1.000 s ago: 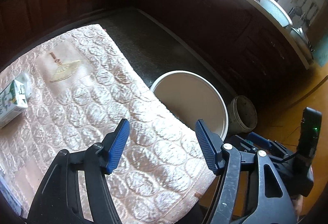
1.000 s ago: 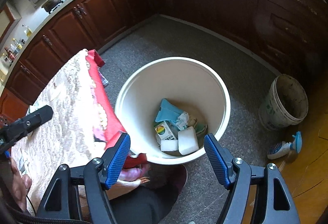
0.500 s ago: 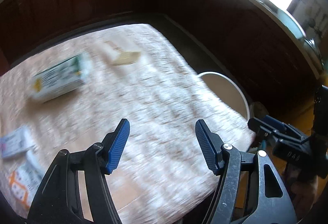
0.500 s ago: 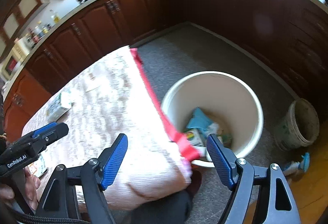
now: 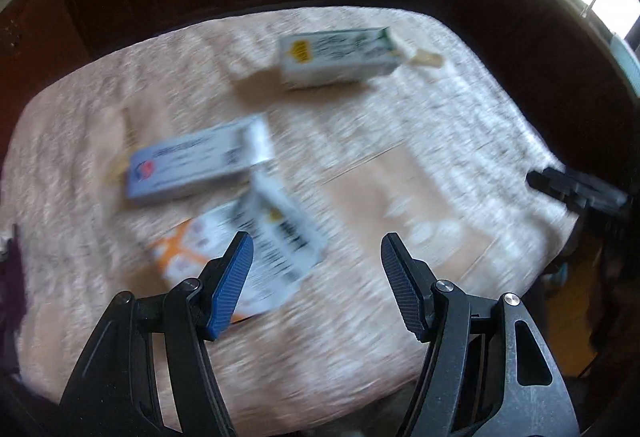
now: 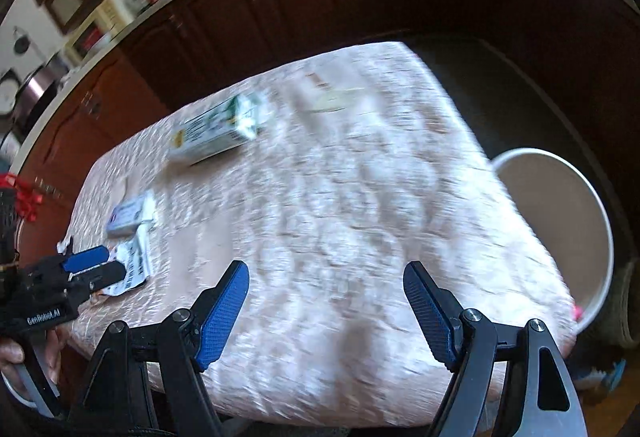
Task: Collect trash
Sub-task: 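Move both tools back over the table toward the snack bag, then grasp the orange-patterned snack bag with the left tool while the right tool grasps the green tissue pack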
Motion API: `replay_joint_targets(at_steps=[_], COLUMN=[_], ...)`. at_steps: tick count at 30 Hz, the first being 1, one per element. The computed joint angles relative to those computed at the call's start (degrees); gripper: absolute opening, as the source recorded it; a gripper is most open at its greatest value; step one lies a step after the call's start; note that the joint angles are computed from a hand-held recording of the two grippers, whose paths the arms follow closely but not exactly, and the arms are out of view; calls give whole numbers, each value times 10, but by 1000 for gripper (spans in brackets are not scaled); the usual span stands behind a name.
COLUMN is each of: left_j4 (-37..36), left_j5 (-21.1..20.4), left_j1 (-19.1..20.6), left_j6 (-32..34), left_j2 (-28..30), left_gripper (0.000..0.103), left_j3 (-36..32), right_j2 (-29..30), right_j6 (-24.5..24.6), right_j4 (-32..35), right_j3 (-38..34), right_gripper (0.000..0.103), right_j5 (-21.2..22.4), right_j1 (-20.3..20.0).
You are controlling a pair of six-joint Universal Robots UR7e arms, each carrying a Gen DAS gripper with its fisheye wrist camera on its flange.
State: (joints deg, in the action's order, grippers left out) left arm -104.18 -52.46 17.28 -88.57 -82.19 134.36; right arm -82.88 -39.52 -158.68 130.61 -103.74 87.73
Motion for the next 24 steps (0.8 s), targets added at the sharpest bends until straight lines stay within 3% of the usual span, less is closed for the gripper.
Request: replay_joint_targets(at_steps=[2,12,18,21,24], left_j4=[29,58,70,96,99], left_j5=[-9,-18,-13,-16,-12], left_j1=[-4,3,4,13,8], left_j6=[0,-46,-53,-70,-87], left_j2=[-16,-144,-170,-185,-217], left_gripper=[71,72,78,78,78], left_j3=[7,58,64,64,74], right_j2=[17,81,138,167,199], right_j6=[-5,8,7,28,54], right_j4=[-7,-12,-6,17,-19], right_j3=[1,-23,-65,-97,-125], right_gripper=[77,77,77,77,77], right_j5=[-9,-20,-32,-22,-29], right_j1=[15,50,78,86,97])
